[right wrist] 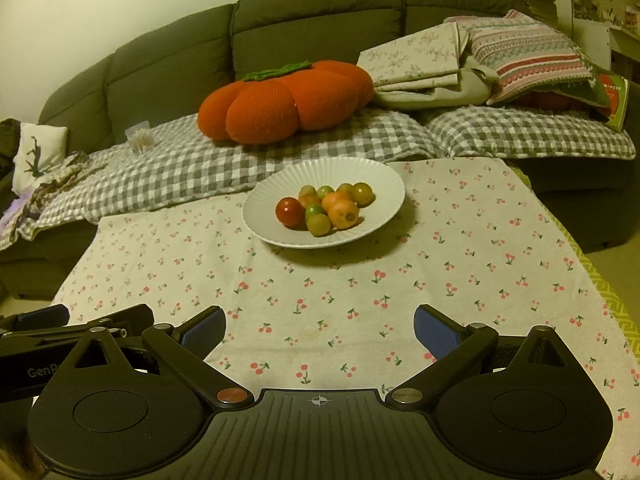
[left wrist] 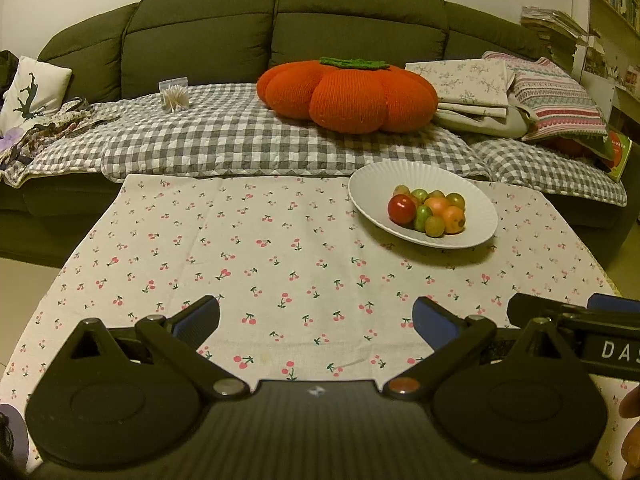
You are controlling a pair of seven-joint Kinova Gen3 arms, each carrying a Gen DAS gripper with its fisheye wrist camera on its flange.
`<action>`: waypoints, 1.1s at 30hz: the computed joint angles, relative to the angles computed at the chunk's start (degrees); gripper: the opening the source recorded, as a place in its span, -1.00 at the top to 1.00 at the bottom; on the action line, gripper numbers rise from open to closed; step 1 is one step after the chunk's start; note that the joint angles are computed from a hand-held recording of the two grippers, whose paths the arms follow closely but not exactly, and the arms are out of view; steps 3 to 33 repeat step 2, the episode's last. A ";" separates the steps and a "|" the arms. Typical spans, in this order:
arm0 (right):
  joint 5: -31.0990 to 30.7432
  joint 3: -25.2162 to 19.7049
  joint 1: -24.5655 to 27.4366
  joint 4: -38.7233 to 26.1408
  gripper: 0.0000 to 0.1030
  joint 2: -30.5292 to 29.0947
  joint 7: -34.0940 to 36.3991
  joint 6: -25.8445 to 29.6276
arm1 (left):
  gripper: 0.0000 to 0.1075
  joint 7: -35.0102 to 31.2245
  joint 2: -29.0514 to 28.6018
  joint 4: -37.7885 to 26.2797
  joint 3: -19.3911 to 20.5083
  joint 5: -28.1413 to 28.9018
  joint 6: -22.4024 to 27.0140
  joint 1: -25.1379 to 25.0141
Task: Organize fruits
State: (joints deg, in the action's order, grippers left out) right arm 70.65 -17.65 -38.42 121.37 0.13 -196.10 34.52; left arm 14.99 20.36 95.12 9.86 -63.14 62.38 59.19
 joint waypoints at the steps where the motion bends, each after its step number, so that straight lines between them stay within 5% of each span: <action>1: 0.25 -0.08 -0.08 0.02 -0.96 0.00 -0.22 0.24 | -0.89 -0.10 0.01 -0.09 0.02 0.07 -0.01 -0.06; 33: 0.50 -0.17 -0.19 0.07 -0.96 -0.01 -0.48 0.50 | -0.89 -0.18 0.05 -0.17 0.04 0.15 0.04 -0.06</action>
